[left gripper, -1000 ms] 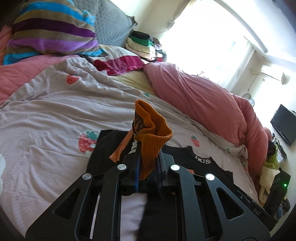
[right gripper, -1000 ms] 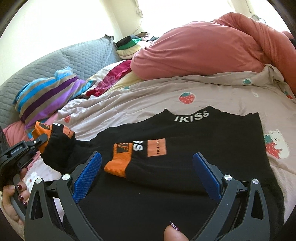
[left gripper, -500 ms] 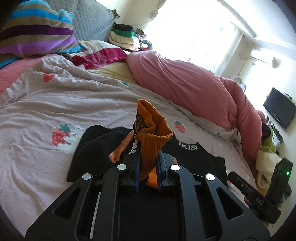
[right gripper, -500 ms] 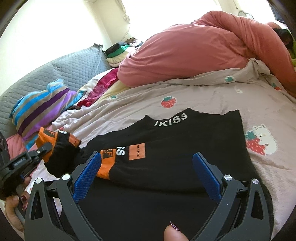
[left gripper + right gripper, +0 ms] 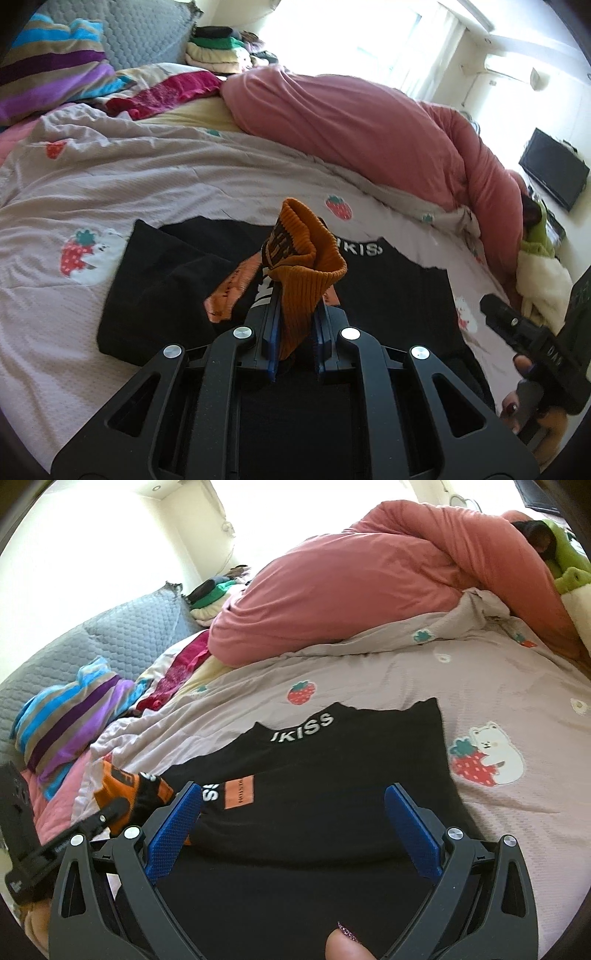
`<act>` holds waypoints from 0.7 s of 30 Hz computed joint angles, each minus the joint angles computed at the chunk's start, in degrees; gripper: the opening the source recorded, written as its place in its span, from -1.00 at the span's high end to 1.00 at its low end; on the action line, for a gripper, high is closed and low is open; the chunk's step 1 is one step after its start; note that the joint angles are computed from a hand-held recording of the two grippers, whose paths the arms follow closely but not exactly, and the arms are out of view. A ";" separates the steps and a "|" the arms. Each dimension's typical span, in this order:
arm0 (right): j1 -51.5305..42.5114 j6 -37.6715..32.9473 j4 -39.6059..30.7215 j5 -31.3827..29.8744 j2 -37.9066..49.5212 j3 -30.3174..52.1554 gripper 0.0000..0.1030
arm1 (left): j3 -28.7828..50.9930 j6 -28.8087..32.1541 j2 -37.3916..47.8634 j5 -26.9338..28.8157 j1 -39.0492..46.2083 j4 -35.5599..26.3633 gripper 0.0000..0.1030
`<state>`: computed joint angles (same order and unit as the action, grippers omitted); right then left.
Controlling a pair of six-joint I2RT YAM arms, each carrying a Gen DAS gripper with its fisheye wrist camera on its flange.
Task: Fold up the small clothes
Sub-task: 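Lift and carry the sleeve across the shirt body with the left gripper, then lower the cuff onto the shirt and open the left gripper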
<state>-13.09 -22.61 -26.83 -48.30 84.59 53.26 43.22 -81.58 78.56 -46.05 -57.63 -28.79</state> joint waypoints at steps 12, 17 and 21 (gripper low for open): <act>-0.93 0.66 0.72 1.39 2.38 1.04 -0.91 | 0.61 7.19 5.47 6.00 1.27 6.20 0.53; 0.16 0.78 1.32 2.04 2.26 0.41 -0.91 | 0.10 9.52 5.82 7.09 0.54 8.17 0.16; 1.67 0.76 1.51 3.02 2.41 -0.21 -0.91 | -1.30 9.64 3.73 5.96 -0.35 8.58 -0.06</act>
